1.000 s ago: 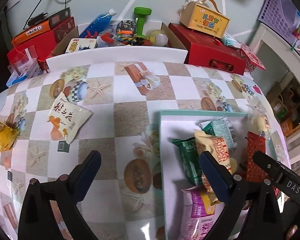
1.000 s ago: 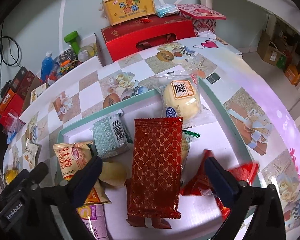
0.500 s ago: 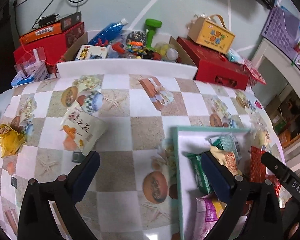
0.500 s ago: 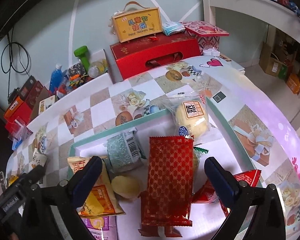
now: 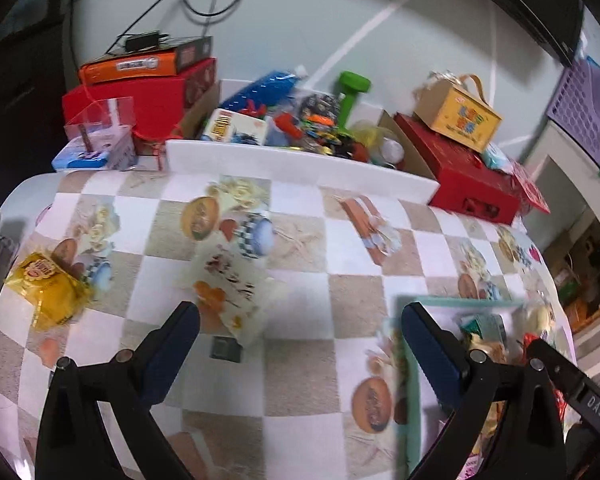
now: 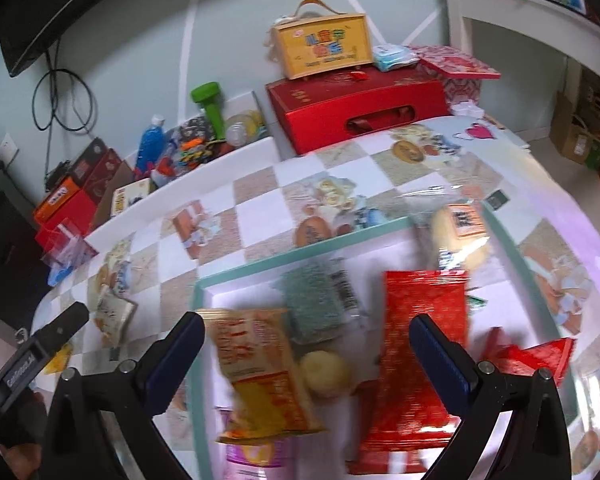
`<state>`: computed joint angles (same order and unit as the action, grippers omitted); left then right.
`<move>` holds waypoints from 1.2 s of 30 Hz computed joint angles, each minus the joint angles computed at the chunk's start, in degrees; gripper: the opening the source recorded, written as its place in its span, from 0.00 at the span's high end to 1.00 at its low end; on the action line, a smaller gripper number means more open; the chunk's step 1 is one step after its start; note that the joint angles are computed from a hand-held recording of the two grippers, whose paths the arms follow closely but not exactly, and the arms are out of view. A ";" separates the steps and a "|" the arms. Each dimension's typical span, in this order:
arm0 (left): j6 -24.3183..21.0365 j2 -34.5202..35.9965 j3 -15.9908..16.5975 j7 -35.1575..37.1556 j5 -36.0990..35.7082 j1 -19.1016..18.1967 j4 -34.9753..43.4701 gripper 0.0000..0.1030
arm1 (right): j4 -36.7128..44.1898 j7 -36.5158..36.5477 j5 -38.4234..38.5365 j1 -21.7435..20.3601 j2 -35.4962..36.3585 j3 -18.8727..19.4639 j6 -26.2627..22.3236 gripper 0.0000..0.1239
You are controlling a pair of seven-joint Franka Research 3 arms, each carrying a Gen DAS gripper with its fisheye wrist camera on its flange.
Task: Organize snacks
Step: 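Move both tools back toward the last snacks on the table, then grasp the white biscuit pack with the right tool while the left tool grasps the yellow chip bag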
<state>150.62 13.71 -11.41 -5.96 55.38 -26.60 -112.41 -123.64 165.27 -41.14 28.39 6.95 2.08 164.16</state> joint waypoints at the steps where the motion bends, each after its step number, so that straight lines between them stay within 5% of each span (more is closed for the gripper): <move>1: -0.04 -0.48 0.11 0.28 -0.12 0.24 -0.61 0.02 | 0.60 -0.34 0.18 0.16 0.46 0.23 0.03 0.17; 5: -1.57 -2.19 -0.12 2.91 -2.46 1.65 -2.55 0.02 | 3.07 -2.14 0.91 1.21 2.14 0.56 -0.28 0.17; 13: -4.44 -8.29 -0.32 4.48 -5.12 5.55 -9.77 0.03 | 11.37 -17.04 12.23 4.20 8.73 2.21 1.13 0.17; 17: -1.86 -11.80 -0.31 3.82 -5.84 8.61 -14.60 0.03 | 17.51 -25.89 19.56 4.77 13.26 4.53 0.37 0.17; 28: 4.25 -18.03 -0.32 4.10 -9.50 16.08 -25.36 0.03 | 38.78 -45.20 30.77 9.60 28.42 5.02 -11.70 0.17; 36: 11.38 -15.42 0.36 3.64 -10.78 18.88 -27.71 0.03 | 55.23 -52.71 34.32 14.52 39.99 0.94 -22.74 0.17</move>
<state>162.00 -1.71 -11.05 -2.32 44.59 -7.72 -140.12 -68.41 112.56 -6.81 42.91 46.94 3.02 141.42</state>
